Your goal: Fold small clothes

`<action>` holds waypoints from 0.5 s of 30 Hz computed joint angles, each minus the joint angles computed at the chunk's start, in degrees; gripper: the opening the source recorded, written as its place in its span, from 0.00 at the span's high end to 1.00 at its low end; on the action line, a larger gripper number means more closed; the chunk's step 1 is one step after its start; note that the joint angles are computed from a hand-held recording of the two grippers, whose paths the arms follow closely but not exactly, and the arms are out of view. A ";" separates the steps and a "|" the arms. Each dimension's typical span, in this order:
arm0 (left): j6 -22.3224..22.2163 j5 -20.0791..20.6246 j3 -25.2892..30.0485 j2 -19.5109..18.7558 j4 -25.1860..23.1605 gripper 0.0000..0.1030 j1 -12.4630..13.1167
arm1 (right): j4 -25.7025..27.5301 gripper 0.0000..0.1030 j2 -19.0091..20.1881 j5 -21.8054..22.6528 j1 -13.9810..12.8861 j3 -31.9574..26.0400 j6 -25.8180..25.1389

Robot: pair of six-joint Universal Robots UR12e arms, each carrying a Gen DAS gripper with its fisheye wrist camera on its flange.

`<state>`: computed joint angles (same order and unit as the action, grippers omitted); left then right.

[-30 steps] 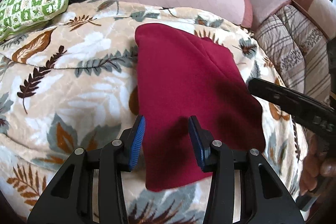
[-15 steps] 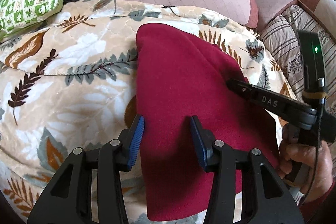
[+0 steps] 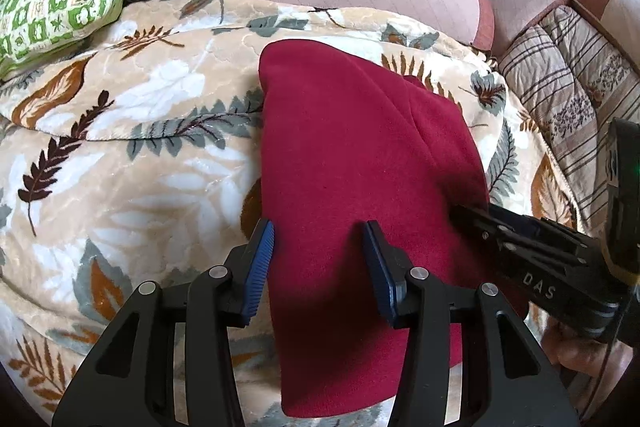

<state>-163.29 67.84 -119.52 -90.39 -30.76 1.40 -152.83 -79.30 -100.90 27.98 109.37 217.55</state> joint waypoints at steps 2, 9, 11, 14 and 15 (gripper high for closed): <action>0.33 -0.08 0.09 0.10 -0.39 0.55 0.07 | -2.15 0.61 -0.23 0.77 -0.48 1.01 1.41; 1.12 -5.87 1.22 0.32 -4.93 0.55 2.66 | -8.77 0.49 -2.46 3.56 -1.60 3.82 5.03; 0.24 -8.27 1.57 0.05 -5.71 0.48 3.85 | -11.20 0.39 -2.84 4.19 -2.02 4.78 5.55; -1.35 -13.13 2.38 -1.00 -8.16 0.36 5.35 | -14.31 0.30 -2.68 6.05 -3.13 5.78 6.73; -1.52 -13.69 2.77 -1.37 -9.09 0.36 5.43 | -14.82 0.30 -2.50 6.96 -3.50 5.90 6.92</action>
<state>-164.81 54.16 -116.75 -91.76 -39.85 6.83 -167.66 -81.80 -93.94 24.48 115.27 224.46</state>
